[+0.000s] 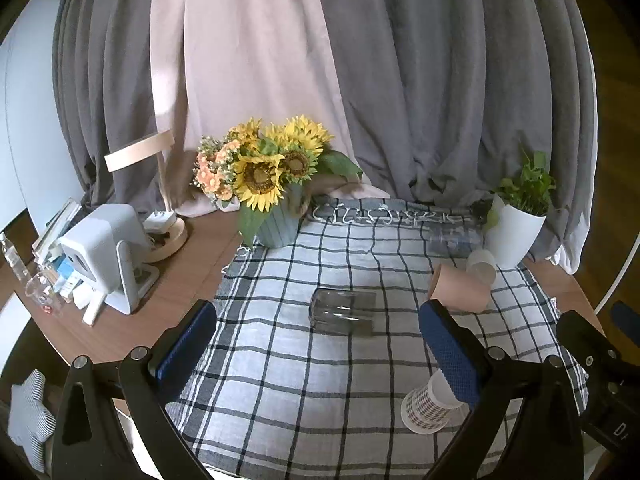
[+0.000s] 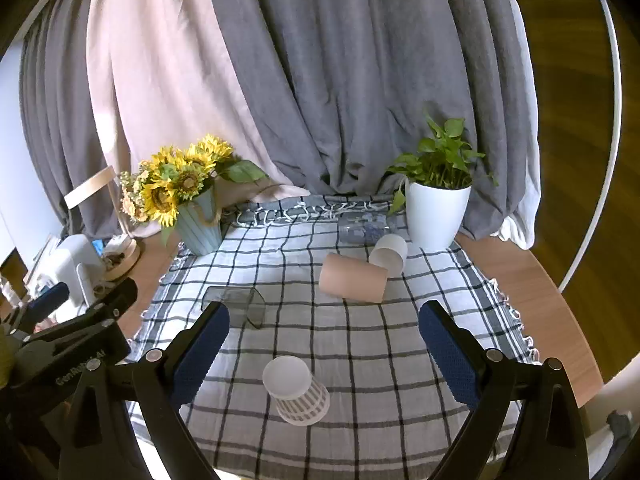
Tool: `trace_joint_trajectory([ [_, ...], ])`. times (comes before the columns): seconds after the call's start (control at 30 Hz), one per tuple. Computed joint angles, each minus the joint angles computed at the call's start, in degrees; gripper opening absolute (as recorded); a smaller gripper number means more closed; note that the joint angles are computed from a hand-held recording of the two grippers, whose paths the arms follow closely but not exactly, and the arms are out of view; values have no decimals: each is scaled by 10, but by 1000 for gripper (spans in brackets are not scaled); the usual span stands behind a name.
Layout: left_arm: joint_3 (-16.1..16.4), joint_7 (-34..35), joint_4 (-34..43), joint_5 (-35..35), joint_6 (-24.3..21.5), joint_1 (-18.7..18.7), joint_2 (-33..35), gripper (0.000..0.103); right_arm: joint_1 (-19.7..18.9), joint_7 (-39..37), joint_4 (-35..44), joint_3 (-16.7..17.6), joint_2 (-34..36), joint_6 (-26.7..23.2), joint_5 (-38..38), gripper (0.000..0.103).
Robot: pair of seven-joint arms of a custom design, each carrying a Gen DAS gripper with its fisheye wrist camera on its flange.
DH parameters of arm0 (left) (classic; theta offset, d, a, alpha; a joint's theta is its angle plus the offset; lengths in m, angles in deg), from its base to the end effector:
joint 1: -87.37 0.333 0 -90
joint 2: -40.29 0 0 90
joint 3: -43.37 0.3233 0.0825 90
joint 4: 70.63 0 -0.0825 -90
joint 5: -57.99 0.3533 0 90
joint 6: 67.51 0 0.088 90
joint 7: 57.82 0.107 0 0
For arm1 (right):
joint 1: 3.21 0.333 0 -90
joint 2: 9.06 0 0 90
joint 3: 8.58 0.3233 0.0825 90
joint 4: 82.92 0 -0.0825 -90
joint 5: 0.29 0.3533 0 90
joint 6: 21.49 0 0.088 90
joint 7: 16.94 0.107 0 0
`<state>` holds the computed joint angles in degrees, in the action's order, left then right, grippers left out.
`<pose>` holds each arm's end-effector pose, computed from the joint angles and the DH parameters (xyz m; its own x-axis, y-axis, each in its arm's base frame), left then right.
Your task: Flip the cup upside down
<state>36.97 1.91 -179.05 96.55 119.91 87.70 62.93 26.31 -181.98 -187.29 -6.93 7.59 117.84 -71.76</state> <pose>0.6355 -0.1212 0.4312 -0.2413 -0.9701 -0.0264 -0.5475 0.1585 -0.8216 0.5458 0.3249 0.4356 -0.3566 -0.9299 -0.0900 -0.5112 0.2749 -0.8143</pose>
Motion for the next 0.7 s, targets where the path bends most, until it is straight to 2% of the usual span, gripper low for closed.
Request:
trace_joint_trajectory([
  [0.17,-9,4,0,-3,-3,6,1,103,0,-1,0,0,0,1,-1,96],
  [0.4,6,0,0,-1,0,-6,0,103,-1,2,-1,-1,0,6,-4,96],
  [0.7,-38,23,5,-11,-13,29,5,103,0,2,2,-1,2,4,-3,96],
])
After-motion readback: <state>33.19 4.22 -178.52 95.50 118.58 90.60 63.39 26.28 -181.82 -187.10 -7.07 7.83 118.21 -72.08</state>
